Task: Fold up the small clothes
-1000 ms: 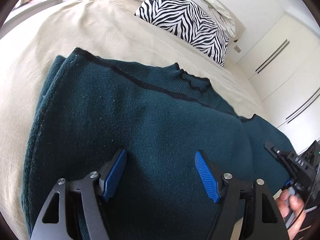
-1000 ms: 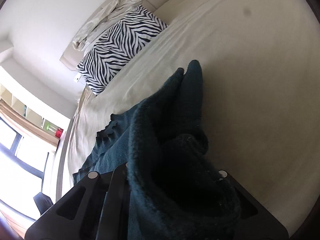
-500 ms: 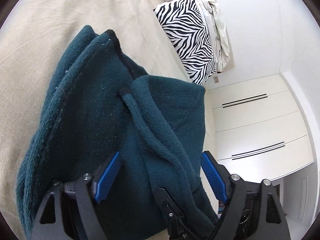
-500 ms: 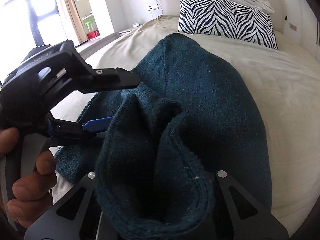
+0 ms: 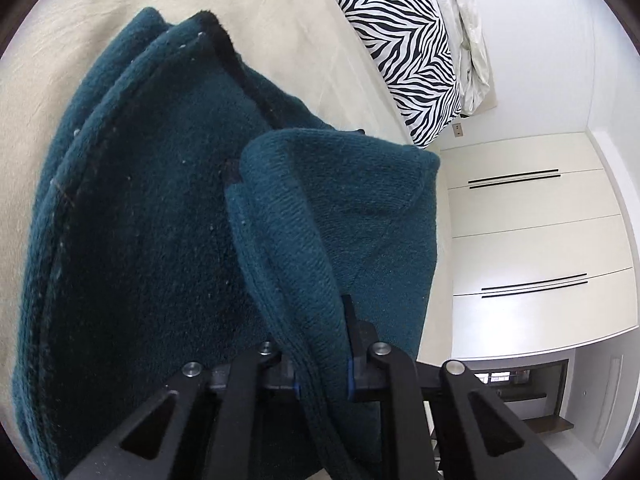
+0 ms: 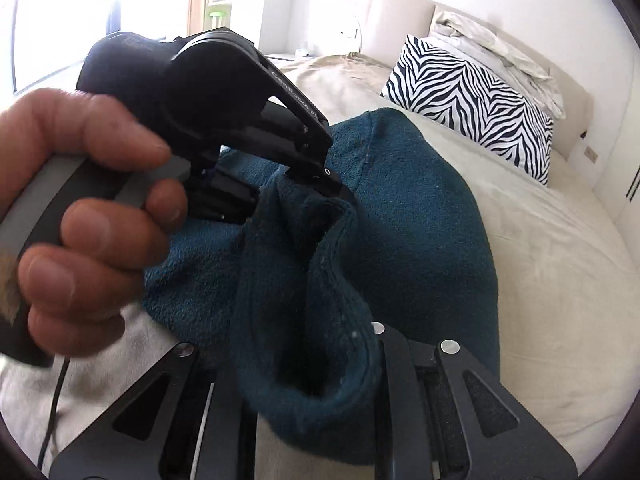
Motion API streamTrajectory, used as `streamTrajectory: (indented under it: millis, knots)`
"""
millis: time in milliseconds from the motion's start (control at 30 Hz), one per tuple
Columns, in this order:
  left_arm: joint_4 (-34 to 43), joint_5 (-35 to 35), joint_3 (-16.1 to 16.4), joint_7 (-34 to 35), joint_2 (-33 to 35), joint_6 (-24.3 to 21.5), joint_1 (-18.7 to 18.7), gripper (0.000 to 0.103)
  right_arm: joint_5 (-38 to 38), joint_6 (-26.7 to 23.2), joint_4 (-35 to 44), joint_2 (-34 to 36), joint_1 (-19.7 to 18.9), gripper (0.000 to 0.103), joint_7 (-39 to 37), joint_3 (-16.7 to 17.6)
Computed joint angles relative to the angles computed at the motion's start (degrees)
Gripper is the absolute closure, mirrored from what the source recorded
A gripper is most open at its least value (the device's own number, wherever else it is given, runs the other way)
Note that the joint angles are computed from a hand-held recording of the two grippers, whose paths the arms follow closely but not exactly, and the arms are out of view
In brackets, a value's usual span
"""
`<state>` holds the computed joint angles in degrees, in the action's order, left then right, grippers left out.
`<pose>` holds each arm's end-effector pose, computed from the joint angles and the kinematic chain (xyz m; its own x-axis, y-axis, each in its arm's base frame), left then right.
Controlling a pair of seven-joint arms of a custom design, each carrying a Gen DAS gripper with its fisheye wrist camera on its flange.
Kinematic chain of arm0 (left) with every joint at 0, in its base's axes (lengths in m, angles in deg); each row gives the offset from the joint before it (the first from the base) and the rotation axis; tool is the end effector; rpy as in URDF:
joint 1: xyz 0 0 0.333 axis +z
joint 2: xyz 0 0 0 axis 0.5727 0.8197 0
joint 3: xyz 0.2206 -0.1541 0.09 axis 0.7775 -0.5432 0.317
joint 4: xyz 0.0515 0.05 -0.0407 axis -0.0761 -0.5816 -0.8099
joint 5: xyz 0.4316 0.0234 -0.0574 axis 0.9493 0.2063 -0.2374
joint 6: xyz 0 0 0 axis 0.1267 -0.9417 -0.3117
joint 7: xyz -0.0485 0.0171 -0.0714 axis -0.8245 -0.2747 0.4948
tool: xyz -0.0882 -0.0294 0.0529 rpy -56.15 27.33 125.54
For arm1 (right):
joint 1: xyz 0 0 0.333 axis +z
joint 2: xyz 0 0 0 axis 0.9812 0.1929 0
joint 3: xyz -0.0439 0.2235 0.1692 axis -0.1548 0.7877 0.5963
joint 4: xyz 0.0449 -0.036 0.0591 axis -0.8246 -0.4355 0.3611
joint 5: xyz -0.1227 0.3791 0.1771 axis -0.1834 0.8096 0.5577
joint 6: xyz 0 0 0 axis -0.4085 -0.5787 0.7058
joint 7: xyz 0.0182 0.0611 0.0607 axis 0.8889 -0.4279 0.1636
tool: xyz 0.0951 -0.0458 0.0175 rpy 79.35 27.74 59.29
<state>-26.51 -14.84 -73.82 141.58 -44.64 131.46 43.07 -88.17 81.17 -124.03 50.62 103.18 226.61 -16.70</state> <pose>0.7287 -0.1084 0.4185 -0.0385 -0.5770 0.8158 -0.9902 -0.0878 -0.1088 0.4969 0.3545 0.4319 0.1010 -0.9769 0.1881 -0.6594 -0.2074 -0.7227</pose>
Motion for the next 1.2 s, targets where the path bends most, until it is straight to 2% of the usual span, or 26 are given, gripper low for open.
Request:
streamTrajectory:
  millis: [133, 267, 433, 533, 633, 733, 800, 933, 1067, 1100, 1167, 1200]
  knots:
    - [4.0, 3.0, 0.3, 0.2, 2.0, -1.6, -0.4, 0.088, -7.0, -4.1, -2.5, -3.0, 0.9, 0.088, 1.6, 2.1]
    - [9.3, 5.9, 0.3, 0.2, 4.5, -2.3, -0.7, 0.089, -10.8, -5.8, -1.0, -1.6, 2.3, 0.092, -1.0, 3.6]
    - [21.3, 12.6, 0.4, 0.1, 10.8, -5.1, -1.0, 0.089, -12.1, -1.8, 2.6, 2.1, 3.5, 0.093, -2.4, 2.2]
    - [25.1, 16.2, 0.5, -0.4, 13.6, -5.5, -1.1, 0.089, -11.2, 1.5, 4.8, 4.5, 4.0, 0.093, -3.2, 1.0]
    - [27.7, 18.8, 0.3, -1.0, 16.3, -5.4, -1.2, 0.088, -6.9, 3.9, 7.0, 7.2, 4.8, 0.093, -4.1, 0.0]
    - [26.4, 16.9, -1.5, -0.3, 17.1, -4.6, 0.8, 0.085, -0.5, 4.8, 8.1, 9.4, 5.6, 0.088, -9.5, -0.8]
    - [24.5, 15.1, -2.7, 0.6, 16.4, -3.6, 2.2, 0.083, 0.1, 5.4, 7.0, 8.7, 6.2, 0.084, -9.2, -1.5]
    - [17.4, 13.8, -1.8, 4.2, 11.2, -1.4, 3.5, 0.081, 9.0, 14.1, 1.3, 4.5, 4.5, 0.079, -13.1, -2.0]
    - [12.3, 13.3, -1.0, 6.5, 6.8, 0.4, 3.5, 0.077, 17.5, 18.2, -4.5, -0.8, 2.8, 0.079, -15.4, -1.3]
    - [11.2, 12.3, -1.1, 7.1, 5.8, 1.1, 3.5, 0.07, 18.3, 18.7, -6.6, -3.1, 2.0, 0.079, -14.4, -1.2]
    - [7.3, 9.2, -1.2, 8.7, 2.9, 2.2, 4.4, 0.049, 19.1, 19.7, -10.9, -7.7, -0.3, 0.079, -10.8, -0.4]
    - [5.4, 8.1, -1.0, 9.5, 1.4, 2.4, 4.6, 0.046, 18.7, 20.2, -13.2, -10.3, -1.9, 0.079, -8.0, 0.2]
